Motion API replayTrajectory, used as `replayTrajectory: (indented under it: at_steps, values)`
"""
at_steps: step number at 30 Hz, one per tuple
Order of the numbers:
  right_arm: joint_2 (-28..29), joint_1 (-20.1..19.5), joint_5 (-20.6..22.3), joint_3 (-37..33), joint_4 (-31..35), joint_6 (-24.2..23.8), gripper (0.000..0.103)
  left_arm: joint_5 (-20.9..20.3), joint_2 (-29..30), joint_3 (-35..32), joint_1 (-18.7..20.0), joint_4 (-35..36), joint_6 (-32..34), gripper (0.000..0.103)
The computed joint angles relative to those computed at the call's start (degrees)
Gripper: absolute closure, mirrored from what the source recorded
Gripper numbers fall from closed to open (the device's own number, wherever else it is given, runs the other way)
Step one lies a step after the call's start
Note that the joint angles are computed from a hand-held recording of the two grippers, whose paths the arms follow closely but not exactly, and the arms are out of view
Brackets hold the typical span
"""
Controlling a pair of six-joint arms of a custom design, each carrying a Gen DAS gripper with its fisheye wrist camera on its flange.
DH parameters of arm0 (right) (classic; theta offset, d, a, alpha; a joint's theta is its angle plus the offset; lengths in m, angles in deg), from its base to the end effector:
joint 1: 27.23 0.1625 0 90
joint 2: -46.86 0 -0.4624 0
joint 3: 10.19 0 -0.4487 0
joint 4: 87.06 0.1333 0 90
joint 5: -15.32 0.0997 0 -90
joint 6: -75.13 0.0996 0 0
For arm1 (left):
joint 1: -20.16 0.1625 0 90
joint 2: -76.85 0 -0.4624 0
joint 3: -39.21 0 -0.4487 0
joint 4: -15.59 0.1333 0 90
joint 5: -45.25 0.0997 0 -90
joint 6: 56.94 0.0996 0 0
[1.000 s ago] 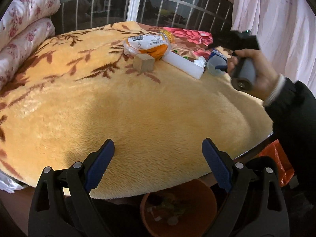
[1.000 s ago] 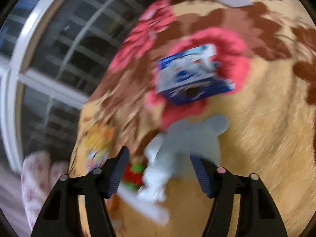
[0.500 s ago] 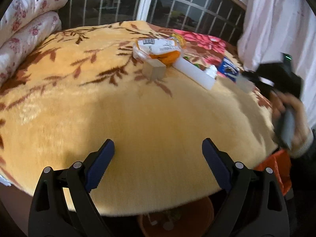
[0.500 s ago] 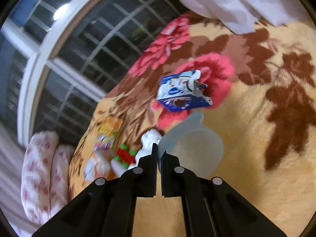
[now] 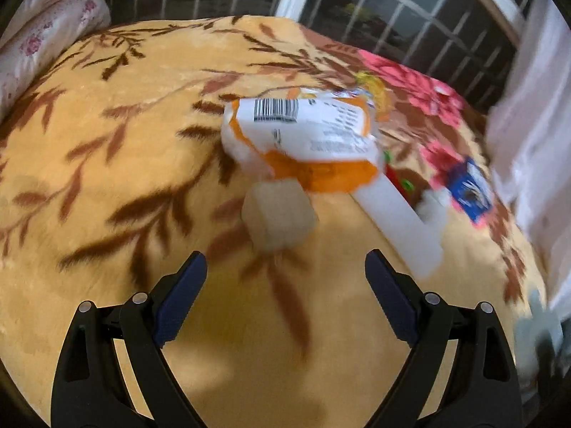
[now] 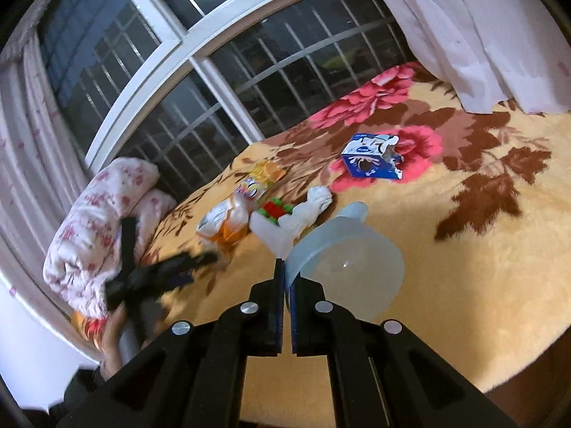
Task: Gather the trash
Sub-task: 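Reach the right tool to the clear funnel and close on its rim, then carry the funnel and the left tool's wooden block over the bucket and release both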
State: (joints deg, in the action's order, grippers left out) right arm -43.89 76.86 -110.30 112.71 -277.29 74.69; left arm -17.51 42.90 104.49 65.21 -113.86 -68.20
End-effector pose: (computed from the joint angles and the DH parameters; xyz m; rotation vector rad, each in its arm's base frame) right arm 0.1914 -0.4532 0.4484 -0.1971 -2.2624 1.5733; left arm -0.4937 -0.7478 0.1138 0.7509 2.6431 -0.4856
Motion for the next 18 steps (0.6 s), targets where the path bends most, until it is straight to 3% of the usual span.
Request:
replayTrajectory:
  at_steps: [3,5,10,18]
  values:
    - [-0.48,0.07,0.78,0.91,0.28,-0.44,0.101,2.86,3.57,-4.54,0.16,3.13,-2.07,0.019]
    - [-0.62,0.12,0.79,1.45,0.24,-0.9,0.101,6.16,5.01,-5.91,0.15,4.38,-2.13,0.062]
    - [-0.62,0.67,0.11,2.65,-0.67,-2.67,0.101,-0.14,1.43,-0.38,1.37,-4.12,-0.35,0.062]
    - [-1.22,2.91,-0.93,4.43,-0.01,-2.88,0.101,-1.0,-6.82,12.06,-0.51,-11.65,6.38,0.062]
